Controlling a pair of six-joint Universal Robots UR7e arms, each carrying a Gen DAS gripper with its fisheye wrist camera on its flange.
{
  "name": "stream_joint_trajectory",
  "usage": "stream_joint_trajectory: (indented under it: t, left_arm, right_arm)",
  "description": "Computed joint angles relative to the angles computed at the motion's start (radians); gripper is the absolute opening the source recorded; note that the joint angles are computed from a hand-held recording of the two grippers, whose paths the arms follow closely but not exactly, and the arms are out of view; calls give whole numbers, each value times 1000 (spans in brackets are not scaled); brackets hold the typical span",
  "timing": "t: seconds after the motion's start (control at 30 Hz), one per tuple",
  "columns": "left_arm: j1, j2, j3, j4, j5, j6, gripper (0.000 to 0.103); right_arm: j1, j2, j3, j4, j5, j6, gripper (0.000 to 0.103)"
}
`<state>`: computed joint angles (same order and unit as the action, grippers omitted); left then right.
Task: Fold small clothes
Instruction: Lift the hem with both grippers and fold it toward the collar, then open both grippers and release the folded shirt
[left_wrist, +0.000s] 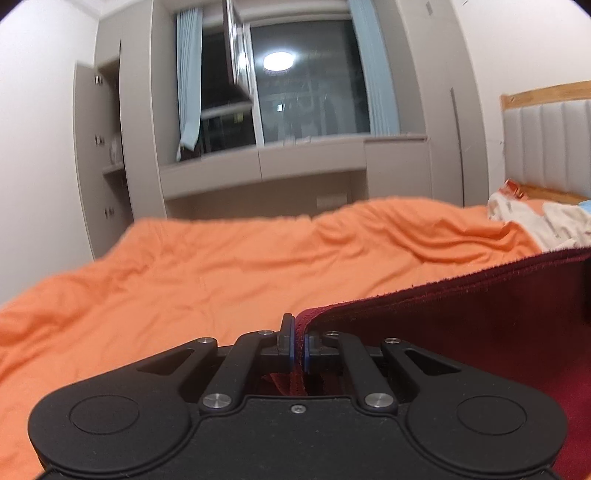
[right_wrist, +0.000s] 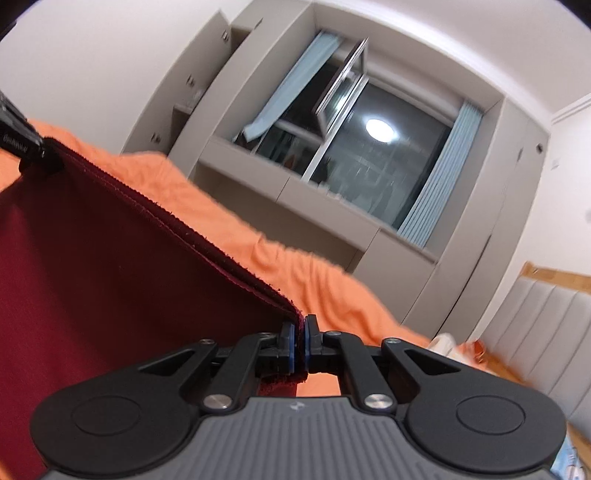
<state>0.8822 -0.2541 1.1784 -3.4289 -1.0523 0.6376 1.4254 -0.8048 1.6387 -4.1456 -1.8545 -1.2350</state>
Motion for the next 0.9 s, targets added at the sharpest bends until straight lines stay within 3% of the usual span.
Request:
stream_joint_trajectory:
  t: [0.33,0.47,0.6,0.7,0.8,0.83,0.87,0.9]
  left_arm:
    - [74,217,-398,361,64,-61,4]
    - [101,286,-558,555,67,-151,5]
    - [114,325,-639,647,74,-184,5]
    - [116,346,-678,697,94,-212,14]
    - [115,359,-708,732,116,-236,28]
    - [115,355,-705,734,114,-242,39]
    - [114,345,-694,735,109,-252,58]
    - [114,336,-685,737,102,-262,70]
  right_arm:
    - [-80,109,-269,370,-54,134,5]
    - [-105,127,-278,403,-67,122,5]
    - [-108,136,-266,404,-88,147,5]
    - [-109,150,-269,394,-105,126,10]
    - [-106,148,-253,367,-113,113,42]
    - [-105,142,-241,357,-109,114,59]
    - [-104,133,-222,342,-105,118,71]
    - [-104,127,-213,332,-100,123,75]
